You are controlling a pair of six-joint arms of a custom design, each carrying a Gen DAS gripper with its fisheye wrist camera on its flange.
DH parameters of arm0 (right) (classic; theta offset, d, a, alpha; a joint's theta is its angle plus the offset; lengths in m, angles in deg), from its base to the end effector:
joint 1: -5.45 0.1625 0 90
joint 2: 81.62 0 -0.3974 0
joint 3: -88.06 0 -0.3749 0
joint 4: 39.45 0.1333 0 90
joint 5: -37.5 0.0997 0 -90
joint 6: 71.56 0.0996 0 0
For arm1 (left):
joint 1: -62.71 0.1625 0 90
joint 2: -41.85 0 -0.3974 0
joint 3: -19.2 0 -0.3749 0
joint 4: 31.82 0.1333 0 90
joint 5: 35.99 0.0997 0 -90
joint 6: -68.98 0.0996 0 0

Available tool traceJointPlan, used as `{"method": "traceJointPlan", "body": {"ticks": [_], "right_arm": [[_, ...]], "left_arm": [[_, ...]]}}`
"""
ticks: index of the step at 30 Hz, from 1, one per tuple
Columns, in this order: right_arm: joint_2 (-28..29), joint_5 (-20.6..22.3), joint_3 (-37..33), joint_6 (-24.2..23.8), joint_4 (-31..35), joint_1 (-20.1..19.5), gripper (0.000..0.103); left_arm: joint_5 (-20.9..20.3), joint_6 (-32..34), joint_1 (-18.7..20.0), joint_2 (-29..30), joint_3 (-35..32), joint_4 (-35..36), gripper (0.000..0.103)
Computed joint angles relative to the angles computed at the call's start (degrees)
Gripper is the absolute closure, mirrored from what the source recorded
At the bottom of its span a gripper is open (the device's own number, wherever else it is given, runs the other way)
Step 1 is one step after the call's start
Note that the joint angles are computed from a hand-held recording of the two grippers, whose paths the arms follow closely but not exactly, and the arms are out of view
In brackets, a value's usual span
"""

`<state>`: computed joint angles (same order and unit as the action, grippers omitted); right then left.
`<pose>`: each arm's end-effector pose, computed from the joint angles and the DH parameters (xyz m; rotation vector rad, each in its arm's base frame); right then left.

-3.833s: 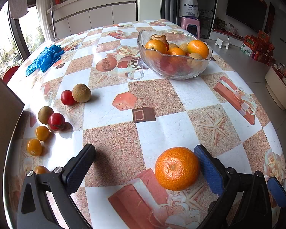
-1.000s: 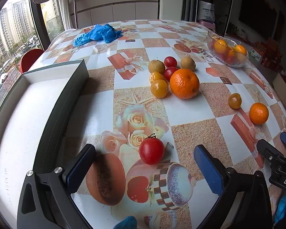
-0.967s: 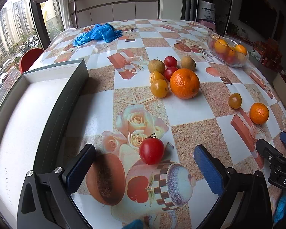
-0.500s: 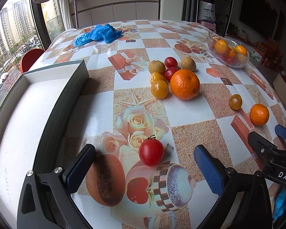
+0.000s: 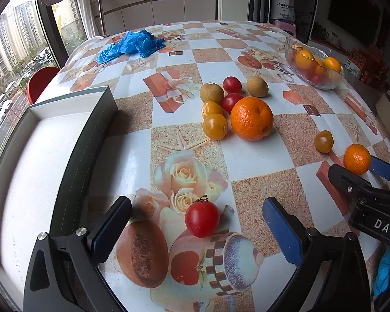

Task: Organize fruits
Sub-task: 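Move the left tool to the red tomato while the right tool approaches the large orange, then close the left tool on the red tomato while the right tool grasps the large orange, then carry the tomato with the left tool while the right tool carries the orange over the tray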

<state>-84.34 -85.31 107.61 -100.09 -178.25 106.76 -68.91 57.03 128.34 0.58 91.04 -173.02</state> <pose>0.2513 -0.8520 0.0546 0.6374 -2.3624 0.5831 -0.1052 -0.7580 0.2184 0.0214 2.1995 -0.7496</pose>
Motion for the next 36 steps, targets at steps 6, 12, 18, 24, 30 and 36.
{"method": "traceJointPlan", "body": {"ticks": [6,12,18,24,30,36], "right_arm": [[-2.8,4.8,3.4,2.0,1.2,-0.5,0.064],[-8.8,8.1,14.3,2.9,-2.2,-0.7,0.064],[-11.8,9.9,19.6,3.5,-3.0,-0.1,0.064],[-13.1,10.4,22.4,2.7,-4.2,1.7,0.064],[-13.3,11.2,23.6,2.0,-4.5,3.7,0.064],[-11.6,12.4,22.7,0.9,-3.1,6.1,0.064]], "left_arm": [[-1.8,1.5,-0.3,-0.9,0.9,-1.7,0.071],[-5.8,0.5,0.1,-3.6,3.4,-2.4,0.080],[-6.3,1.7,-1.1,-7.0,8.0,-6.0,0.080],[-6.2,2.7,-2.4,-11.5,13.2,-10.7,0.080],[-5.5,3.2,-2.6,-17.2,18.8,-15.6,0.080],[-2.6,2.6,-2.0,-22.0,23.2,-18.0,0.080]]}}
